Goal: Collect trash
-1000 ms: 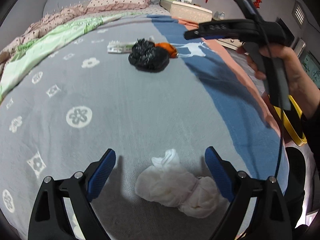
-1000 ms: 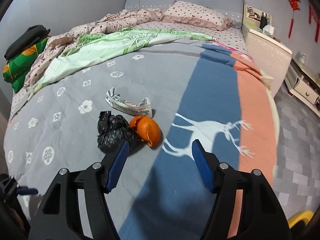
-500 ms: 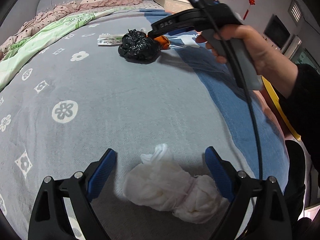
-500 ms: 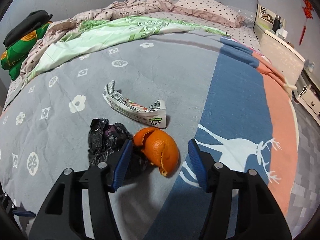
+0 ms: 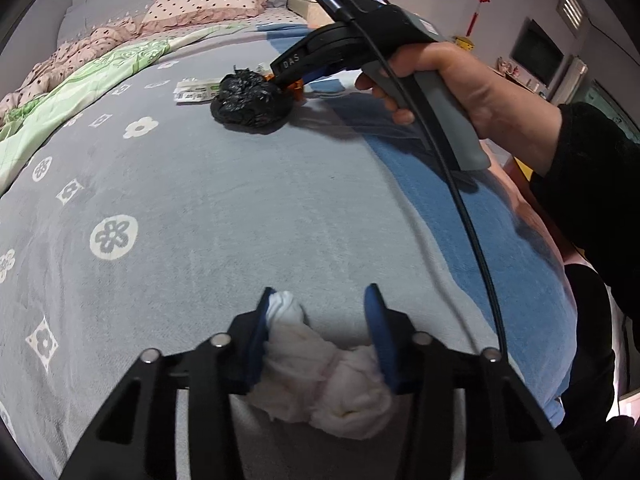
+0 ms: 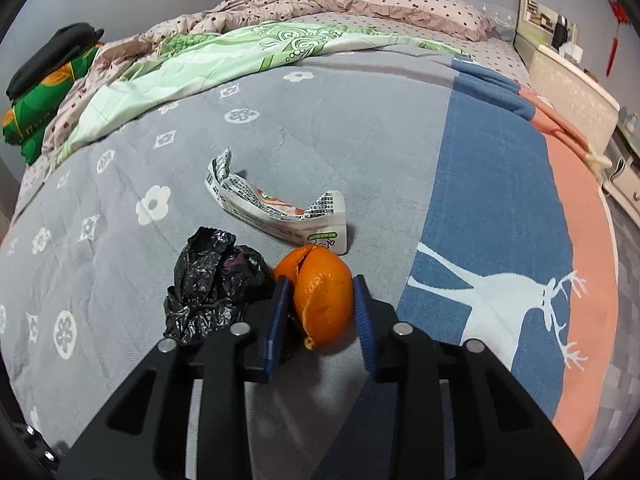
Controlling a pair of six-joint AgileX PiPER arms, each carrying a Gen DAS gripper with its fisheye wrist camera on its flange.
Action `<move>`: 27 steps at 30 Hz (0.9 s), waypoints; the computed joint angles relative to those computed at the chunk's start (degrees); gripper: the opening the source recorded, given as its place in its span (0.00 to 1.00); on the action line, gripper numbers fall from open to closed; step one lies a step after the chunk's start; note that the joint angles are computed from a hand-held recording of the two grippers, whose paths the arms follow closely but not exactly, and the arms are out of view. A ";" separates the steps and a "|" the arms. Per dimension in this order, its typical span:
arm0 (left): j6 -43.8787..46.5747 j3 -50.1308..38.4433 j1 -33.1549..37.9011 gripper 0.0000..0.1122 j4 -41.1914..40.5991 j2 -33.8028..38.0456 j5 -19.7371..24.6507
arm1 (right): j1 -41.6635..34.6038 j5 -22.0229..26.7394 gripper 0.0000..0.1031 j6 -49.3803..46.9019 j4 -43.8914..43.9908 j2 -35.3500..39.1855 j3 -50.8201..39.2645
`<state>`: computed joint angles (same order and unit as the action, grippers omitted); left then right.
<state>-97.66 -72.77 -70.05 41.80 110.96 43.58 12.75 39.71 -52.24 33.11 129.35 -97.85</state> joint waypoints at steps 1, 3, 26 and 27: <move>0.06 -0.16 -0.10 0.35 0.11 0.15 0.14 | -0.46 0.66 0.22 -0.25 0.69 -0.09 0.01; -0.56 0.28 0.06 0.32 0.48 -0.03 -0.30 | -1.52 1.83 0.21 -0.41 1.83 -0.38 0.11; 2.78 -4.62 -1.01 0.05 -0.30 0.71 5.12 | -19.79 5.30 0.19 -15.96 15.51 -16.81 16.63; 3.17 -5.16 -1.23 0.05 -0.40 1.23 5.82 | -20.59 5.72 0.19 -16.46 16.04 -17.69 17.40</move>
<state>-94.49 -77.94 -71.28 41.39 112.19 49.40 -7.84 45.43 -68.70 49.16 111.67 -80.45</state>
